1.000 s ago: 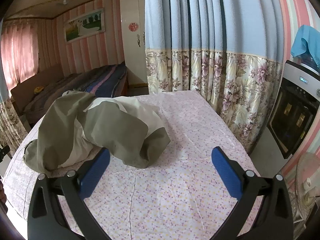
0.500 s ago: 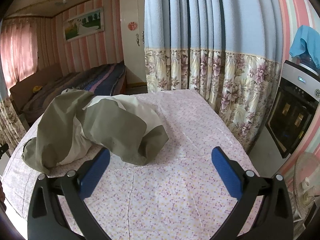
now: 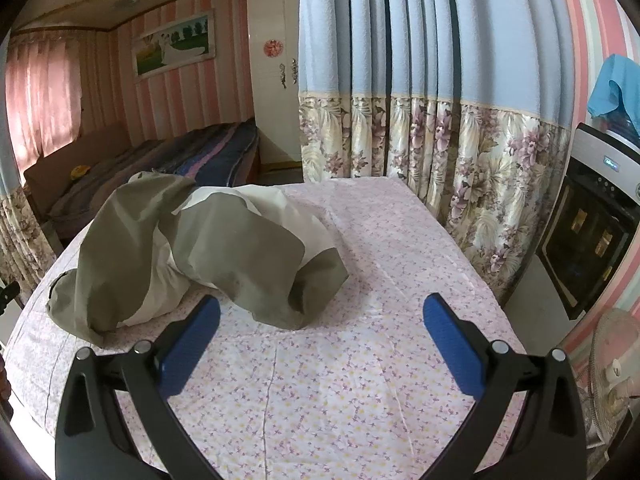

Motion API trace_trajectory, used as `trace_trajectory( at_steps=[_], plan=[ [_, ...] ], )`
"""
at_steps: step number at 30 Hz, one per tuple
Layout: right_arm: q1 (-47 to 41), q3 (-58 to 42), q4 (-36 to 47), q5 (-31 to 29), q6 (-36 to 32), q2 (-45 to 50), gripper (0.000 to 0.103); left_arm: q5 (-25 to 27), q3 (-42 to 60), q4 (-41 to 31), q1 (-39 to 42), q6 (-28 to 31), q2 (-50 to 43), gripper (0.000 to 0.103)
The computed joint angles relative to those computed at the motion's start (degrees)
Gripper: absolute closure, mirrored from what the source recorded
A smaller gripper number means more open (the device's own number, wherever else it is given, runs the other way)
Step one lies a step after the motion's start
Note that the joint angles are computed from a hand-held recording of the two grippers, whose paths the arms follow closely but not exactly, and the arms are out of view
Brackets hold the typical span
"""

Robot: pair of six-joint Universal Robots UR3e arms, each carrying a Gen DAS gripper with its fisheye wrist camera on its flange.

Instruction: Fold large clothes

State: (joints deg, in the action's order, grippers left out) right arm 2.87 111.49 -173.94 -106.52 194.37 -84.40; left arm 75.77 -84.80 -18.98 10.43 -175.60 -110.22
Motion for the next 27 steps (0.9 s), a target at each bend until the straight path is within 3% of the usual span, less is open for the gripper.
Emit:
trace_trajectory(
  at_steps=[27],
  plan=[
    [-0.4, -0.2, 0.4, 1.2, -0.1, 0.3, 0.002, 0.2, 0.0, 0.2, -0.2, 0.0, -0.4, 0.003]
  ],
)
